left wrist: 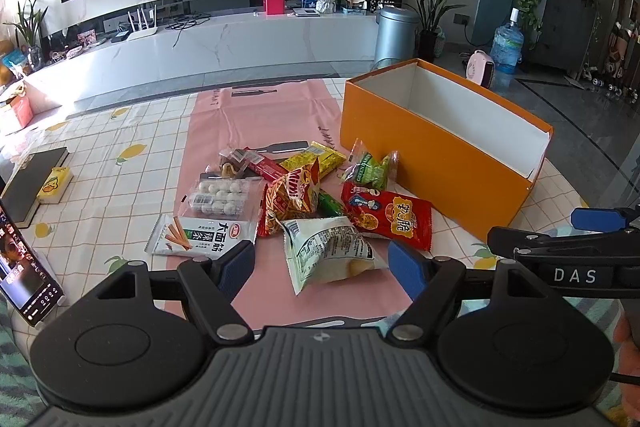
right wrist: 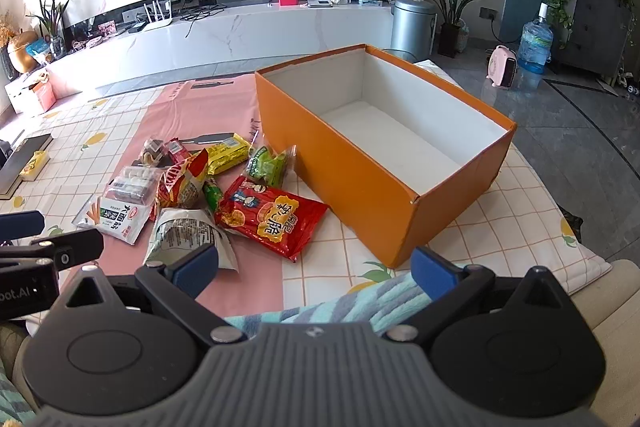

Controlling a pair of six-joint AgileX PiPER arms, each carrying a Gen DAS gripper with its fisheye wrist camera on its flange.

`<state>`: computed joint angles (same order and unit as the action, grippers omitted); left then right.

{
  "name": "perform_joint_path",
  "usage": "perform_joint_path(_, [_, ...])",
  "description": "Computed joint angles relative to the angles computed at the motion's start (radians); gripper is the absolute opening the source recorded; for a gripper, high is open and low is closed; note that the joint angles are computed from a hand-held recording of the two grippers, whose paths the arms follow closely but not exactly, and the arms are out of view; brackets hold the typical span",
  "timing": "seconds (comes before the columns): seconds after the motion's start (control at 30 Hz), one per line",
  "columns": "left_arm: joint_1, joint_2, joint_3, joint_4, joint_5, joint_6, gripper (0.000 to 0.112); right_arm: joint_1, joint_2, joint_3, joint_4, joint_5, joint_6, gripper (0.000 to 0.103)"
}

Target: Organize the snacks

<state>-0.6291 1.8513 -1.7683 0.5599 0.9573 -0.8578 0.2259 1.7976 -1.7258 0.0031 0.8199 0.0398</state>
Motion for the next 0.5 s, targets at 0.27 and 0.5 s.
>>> perform_joint_path(0.27, [-0.001, -0.001, 0.002, -0.001, 0.0, -0.003, 0.089, 0.002, -0.001, 0.001, -0.002, 0.001, 0.003, 0.099])
perform_joint_path(0.5, [0.0, 0.002, -0.004, -0.004, 0.005, -0.006, 0.089, 0.001, 0.0, 0.0, -0.001, 0.001, 0.001, 0.099])
